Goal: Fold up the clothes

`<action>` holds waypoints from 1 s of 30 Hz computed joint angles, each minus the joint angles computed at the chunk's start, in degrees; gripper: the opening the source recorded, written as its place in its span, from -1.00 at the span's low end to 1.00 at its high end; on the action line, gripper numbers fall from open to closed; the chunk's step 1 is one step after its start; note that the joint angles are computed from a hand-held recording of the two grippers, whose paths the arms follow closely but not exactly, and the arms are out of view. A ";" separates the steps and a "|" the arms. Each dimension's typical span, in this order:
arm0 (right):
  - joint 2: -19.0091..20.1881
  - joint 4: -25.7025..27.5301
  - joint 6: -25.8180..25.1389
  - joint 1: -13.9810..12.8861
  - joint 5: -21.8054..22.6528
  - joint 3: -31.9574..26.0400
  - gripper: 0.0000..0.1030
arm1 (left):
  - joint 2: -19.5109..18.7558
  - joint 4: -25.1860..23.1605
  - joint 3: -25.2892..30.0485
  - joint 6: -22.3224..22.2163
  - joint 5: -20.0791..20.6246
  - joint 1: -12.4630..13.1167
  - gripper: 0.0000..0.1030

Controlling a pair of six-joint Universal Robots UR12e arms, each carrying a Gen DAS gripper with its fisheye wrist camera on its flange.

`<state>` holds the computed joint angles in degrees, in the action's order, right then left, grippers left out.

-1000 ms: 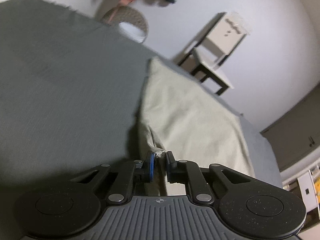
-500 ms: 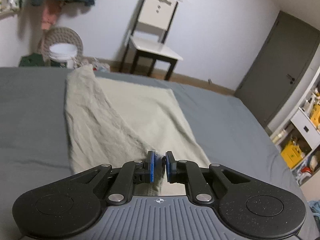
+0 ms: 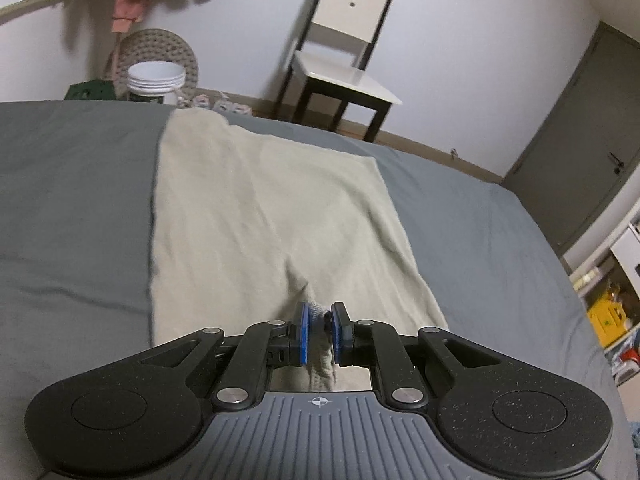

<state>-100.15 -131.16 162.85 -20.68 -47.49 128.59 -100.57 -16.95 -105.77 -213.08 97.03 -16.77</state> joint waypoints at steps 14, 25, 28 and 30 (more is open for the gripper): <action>3.98 -2.89 13.08 -1.15 7.31 0.67 -0.46 | -0.34 -0.73 -0.39 0.17 -0.43 0.75 -0.78; 4.86 -6.19 20.89 -2.97 11.55 2.05 -0.90 | -0.53 1.16 0.80 4.18 1.84 -0.66 -0.78; 3.26 -7.67 21.34 -4.59 12.07 2.71 -0.91 | -1.37 2.86 2.51 6.23 1.56 -1.61 -0.78; 2.31 -8.57 21.76 -5.78 12.30 2.91 -0.92 | -2.24 2.67 4.06 6.72 1.11 -2.19 -0.78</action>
